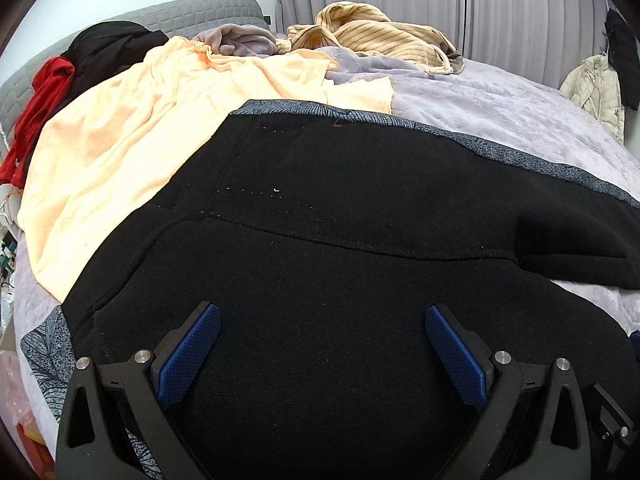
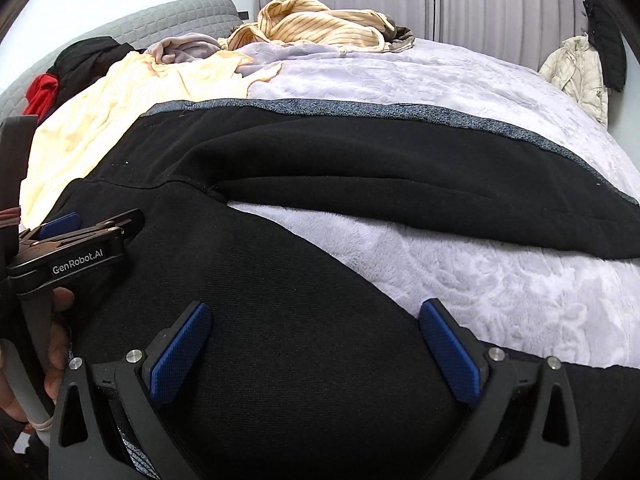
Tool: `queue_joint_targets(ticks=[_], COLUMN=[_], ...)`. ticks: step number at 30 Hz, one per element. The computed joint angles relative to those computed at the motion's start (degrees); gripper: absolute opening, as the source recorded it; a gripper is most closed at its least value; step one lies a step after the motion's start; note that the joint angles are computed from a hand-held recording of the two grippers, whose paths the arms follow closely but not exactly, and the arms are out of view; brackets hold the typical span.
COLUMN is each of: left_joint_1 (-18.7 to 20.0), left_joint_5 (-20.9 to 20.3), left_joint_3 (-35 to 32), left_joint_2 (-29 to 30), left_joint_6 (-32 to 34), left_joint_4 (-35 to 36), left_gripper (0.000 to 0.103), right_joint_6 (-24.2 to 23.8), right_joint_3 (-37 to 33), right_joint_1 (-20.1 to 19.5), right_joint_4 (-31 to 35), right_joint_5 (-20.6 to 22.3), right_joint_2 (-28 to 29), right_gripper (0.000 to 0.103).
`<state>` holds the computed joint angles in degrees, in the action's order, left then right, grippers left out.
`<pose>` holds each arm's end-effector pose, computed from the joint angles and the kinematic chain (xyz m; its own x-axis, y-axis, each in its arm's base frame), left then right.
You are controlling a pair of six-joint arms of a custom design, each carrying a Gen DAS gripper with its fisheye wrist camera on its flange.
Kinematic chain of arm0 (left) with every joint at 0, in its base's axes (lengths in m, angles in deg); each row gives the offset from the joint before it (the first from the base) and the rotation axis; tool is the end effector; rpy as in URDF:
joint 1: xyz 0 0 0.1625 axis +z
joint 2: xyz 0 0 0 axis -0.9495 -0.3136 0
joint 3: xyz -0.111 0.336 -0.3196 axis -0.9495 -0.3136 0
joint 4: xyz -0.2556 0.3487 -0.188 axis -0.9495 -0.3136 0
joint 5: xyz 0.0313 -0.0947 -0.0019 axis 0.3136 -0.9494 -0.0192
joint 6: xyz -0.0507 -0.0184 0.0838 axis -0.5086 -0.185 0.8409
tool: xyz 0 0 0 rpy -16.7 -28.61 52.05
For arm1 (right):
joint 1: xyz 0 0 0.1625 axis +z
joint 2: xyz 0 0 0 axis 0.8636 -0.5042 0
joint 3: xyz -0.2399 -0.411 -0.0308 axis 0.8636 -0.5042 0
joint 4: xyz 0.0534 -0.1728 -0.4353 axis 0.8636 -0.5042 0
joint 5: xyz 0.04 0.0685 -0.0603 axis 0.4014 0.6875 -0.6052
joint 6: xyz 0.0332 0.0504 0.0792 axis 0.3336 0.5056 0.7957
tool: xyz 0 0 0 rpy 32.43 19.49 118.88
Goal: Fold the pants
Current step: 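Position both grippers over the waistband of the black trousers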
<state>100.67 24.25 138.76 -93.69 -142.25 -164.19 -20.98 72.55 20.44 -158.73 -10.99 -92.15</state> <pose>-0.2947 -0.4109 -0.0012 -0.5485 -0.5410 -0.6375 0.1743 0.6718 -0.7200 0.0453 -0.4265 0.2482 -0.6392 -0.5298 0.5575 -0.7260 0.6549 -0.2100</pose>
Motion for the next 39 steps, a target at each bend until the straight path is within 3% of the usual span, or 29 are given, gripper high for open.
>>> queue_joint_targets(ticks=[5,9,39], left_joint_1=[-0.1,0.0,-0.3], left_joint_5=[2.6,3.3,3.5], left_joint_3=[-0.7,-1.4,0.0], left_joint_2=[1.1,1.7,1.4], left_joint_6=[-3.3,-4.5,-2.4], left_joint_4=[2.5,5.1,0.2], left_gripper=[0.103,0.103,0.103], right_joint_6=[-1.5,-1.0,-1.2], right_joint_3=[0.7,0.3,-0.1], right_joint_1=[1.3,1.0,0.7], right_joint_4=[-3.1,-1.9,-2.0], right_joint_5=[-1.9,-1.5,-1.0], right_joint_2=[0.2,0.0,0.8], right_gripper=[0.103,0.103,0.103])
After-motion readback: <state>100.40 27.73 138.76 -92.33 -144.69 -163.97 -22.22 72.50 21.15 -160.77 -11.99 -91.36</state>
